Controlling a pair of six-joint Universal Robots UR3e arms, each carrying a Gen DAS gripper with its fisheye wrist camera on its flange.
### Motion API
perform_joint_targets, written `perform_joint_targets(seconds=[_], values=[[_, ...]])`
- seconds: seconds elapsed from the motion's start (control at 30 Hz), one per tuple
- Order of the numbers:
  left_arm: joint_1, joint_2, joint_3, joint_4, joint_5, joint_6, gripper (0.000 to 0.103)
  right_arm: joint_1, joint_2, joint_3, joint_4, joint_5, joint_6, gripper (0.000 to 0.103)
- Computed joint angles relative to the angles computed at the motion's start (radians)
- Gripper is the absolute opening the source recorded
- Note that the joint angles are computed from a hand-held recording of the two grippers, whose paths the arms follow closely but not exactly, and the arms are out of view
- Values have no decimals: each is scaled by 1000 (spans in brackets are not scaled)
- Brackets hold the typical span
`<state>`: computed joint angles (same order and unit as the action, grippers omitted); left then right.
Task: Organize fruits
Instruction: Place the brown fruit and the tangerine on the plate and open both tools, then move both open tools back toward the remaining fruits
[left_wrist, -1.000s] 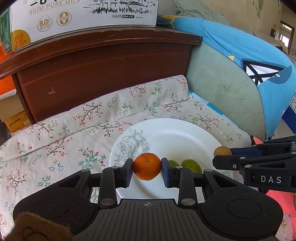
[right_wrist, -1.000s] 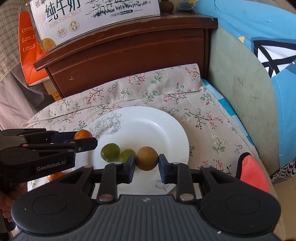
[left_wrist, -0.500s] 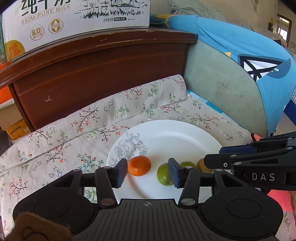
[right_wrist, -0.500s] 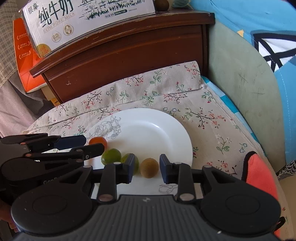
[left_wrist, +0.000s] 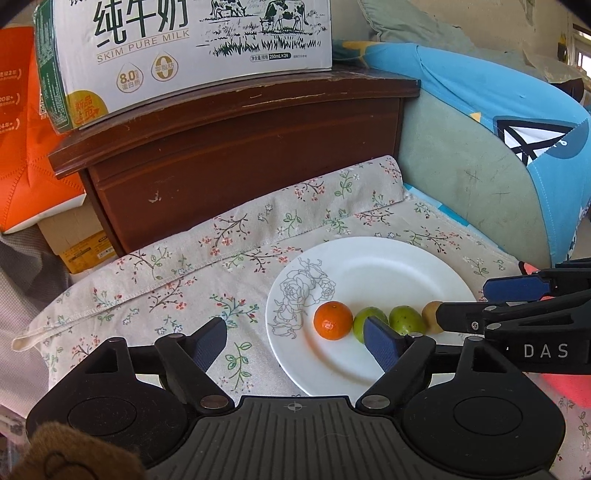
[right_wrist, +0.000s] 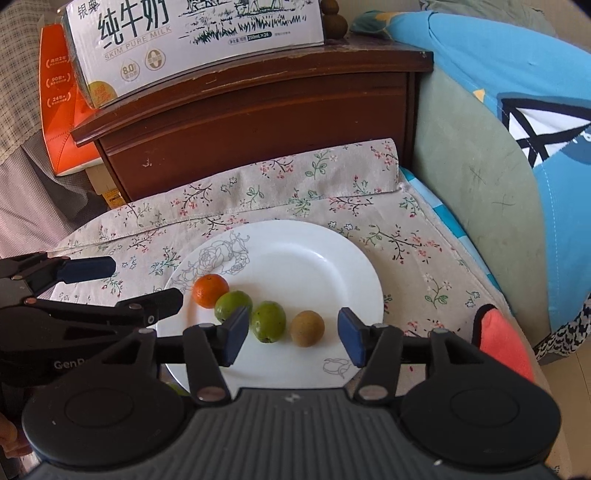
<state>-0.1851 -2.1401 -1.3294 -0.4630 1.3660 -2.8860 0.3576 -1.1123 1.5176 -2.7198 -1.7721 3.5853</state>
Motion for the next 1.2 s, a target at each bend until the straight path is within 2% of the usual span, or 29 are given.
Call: perform_joint_targets(seconds=[0.13, 0.3, 0.43, 0.9, 1.07, 1.2], values=[[48, 87, -103, -7, -65, 2, 84, 32, -7, 6, -5, -28, 14, 60], [102, 184, -221, 8, -105, -6, 88, 67, -19, 23, -2, -16, 30, 66], [134, 248, -282, 3, -98, -14, 89, 116, -19, 26, 6, -42, 49, 72], [232, 370, -426, -63, -70, 11, 91, 227, -15, 53, 22, -69, 107, 72], [290, 412, -495, -78, -124, 33, 90, 248, -4, 51, 47, -63, 131, 72], [312, 439, -549, -77, -134, 76, 90, 263, 9, 52, 33, -59, 143, 71]])
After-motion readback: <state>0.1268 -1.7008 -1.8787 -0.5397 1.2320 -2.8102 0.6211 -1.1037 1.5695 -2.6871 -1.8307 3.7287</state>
